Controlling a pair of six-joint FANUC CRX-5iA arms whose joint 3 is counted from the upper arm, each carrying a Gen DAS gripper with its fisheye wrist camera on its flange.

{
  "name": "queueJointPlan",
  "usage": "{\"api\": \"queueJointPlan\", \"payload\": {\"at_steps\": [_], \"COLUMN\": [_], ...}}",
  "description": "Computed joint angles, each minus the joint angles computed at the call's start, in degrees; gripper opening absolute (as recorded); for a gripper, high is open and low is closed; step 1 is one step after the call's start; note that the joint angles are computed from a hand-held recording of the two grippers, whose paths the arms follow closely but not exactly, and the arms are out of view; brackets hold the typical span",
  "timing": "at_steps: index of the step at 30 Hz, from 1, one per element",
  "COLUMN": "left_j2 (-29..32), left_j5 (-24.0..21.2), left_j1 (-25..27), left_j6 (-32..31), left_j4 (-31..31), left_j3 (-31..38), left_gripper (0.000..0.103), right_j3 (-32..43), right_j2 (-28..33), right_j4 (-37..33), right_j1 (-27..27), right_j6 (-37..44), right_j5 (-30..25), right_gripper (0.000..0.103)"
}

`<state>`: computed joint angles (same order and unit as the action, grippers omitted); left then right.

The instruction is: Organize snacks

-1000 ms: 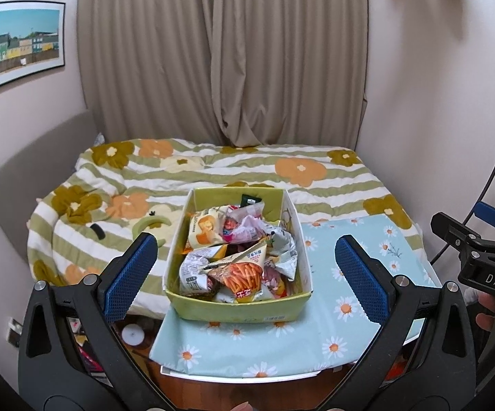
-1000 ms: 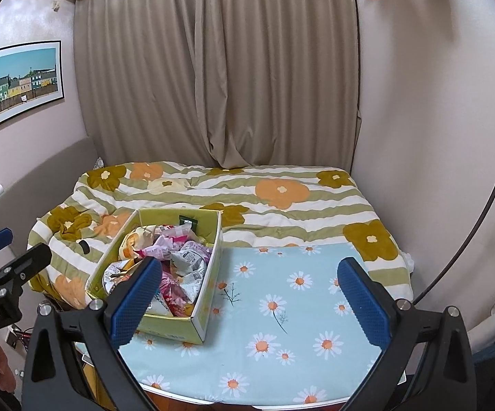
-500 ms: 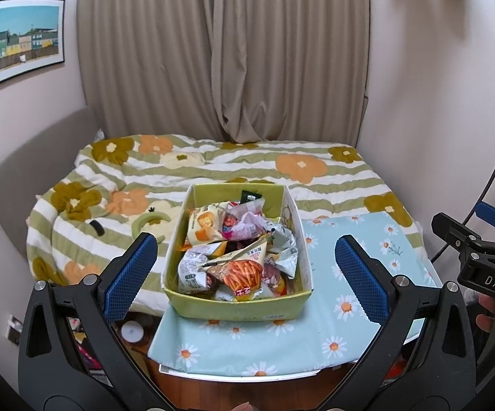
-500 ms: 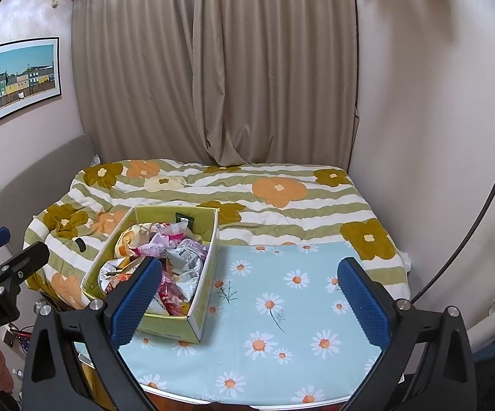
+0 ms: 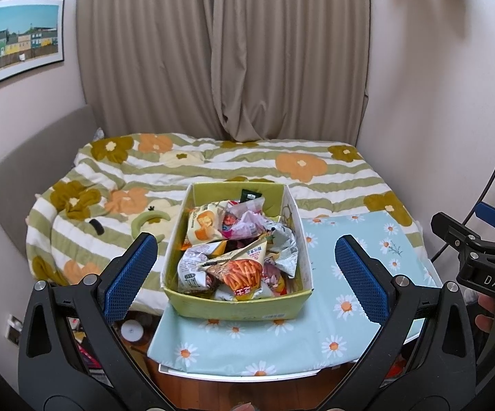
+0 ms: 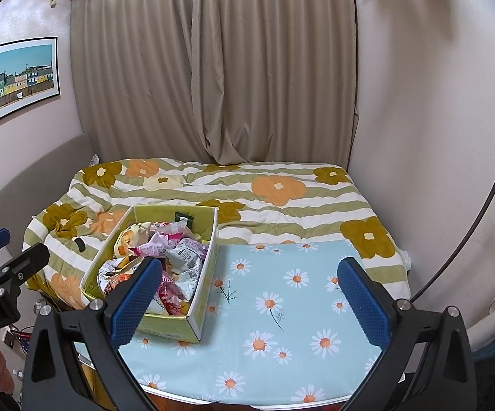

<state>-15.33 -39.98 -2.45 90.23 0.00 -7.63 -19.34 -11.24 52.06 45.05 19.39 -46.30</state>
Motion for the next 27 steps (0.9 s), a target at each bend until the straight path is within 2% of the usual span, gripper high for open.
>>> {"api": "queueJointPlan", "payload": {"at_steps": [15,18,27], "left_j2": [-0.17,-0.36,-0.67], "left_j5": [0.36,1.12,2.87], "left_j1": [-0.07,0.15,-0.73], "left_j6": [0.99,0.21,1.98], "left_j4": [-0.89,0.24,-1.68], "left_j3": [-0.22,-0.81,-1.02], "left_gripper": [0.103,0.103,0.103], "right_j3": [0.39,0.43,-0.16], "right_j2": [0.24,0.28,-0.11], "right_j4": [-0.16,-0.09,0.41], "right_j1": [0.07,0.04,0.02], "right_j6": [0.21,0.21,-0.31], "right_j5": [-0.23,-0.27,-0.18], "right_gripper": [0.102,0.102,0.102]}}
